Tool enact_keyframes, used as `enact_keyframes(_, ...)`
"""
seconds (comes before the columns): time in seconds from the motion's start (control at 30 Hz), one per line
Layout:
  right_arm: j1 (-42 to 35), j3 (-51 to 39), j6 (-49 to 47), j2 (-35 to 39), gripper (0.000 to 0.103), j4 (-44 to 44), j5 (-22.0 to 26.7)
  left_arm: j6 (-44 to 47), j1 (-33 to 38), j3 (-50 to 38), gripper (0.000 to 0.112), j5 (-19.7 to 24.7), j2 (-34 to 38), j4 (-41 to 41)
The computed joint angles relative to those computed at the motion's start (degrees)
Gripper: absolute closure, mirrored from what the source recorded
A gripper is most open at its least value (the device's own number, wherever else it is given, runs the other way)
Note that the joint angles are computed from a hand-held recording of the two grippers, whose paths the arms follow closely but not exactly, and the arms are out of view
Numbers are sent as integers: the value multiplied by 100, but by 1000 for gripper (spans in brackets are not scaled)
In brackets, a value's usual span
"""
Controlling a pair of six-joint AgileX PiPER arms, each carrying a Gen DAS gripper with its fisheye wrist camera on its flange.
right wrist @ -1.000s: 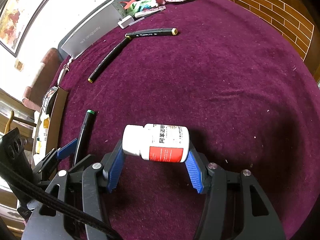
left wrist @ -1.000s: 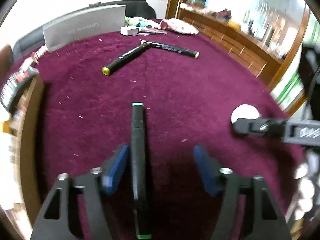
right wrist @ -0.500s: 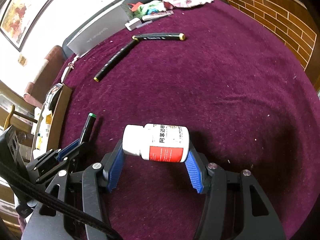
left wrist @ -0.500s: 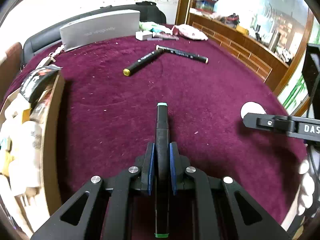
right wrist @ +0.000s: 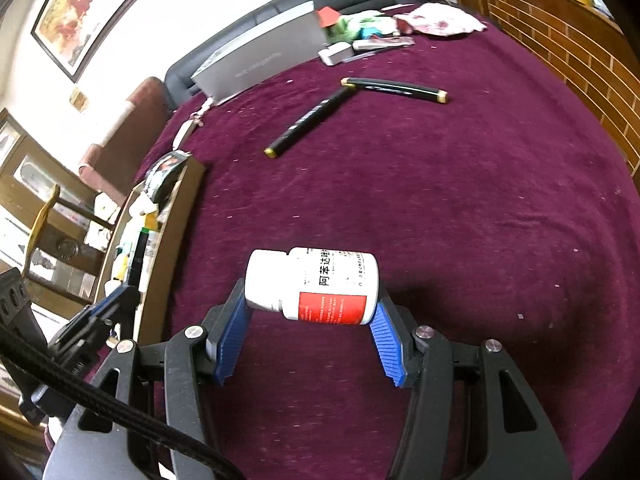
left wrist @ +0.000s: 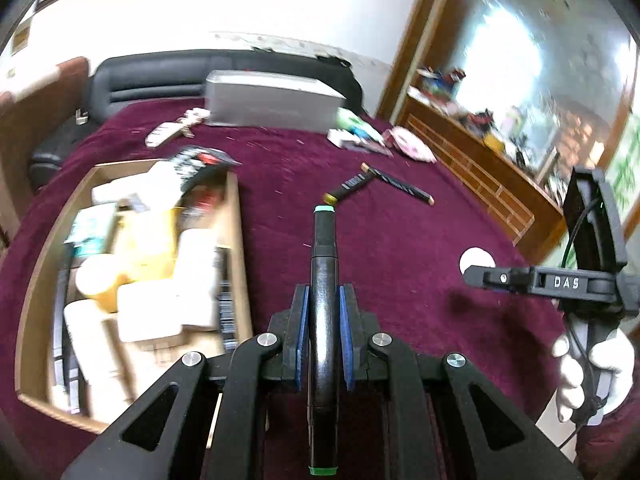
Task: Organize objects
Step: 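Carry the marker and pill bottle into the tray and lower them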
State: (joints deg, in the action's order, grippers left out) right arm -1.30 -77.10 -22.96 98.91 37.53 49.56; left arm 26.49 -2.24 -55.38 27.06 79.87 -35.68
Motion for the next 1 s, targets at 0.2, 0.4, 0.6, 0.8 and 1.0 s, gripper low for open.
enact_keyframes(0.2,480,-197,56,-3,47,92,159,966,1442,115,101,449,-250,-786)
enact_keyframes(0.4,1287,-550,223,154,47,38,251,1628,2351,166,101,699,-93,-1192)
enact_keyframes(0.6,2164,-1114,516,576,47,-226,352,2176,2850,213,101,880,114,-1396)
enact_keyframes(0.8,2861,-1840,814,1178,47,-523,517,2438,3023,169,101,981,421,-1502)
enact_keyframes(1.0,3230,-2399,1135,1735,47,-829,694,2468,2988,25,101,951,734,-1528)
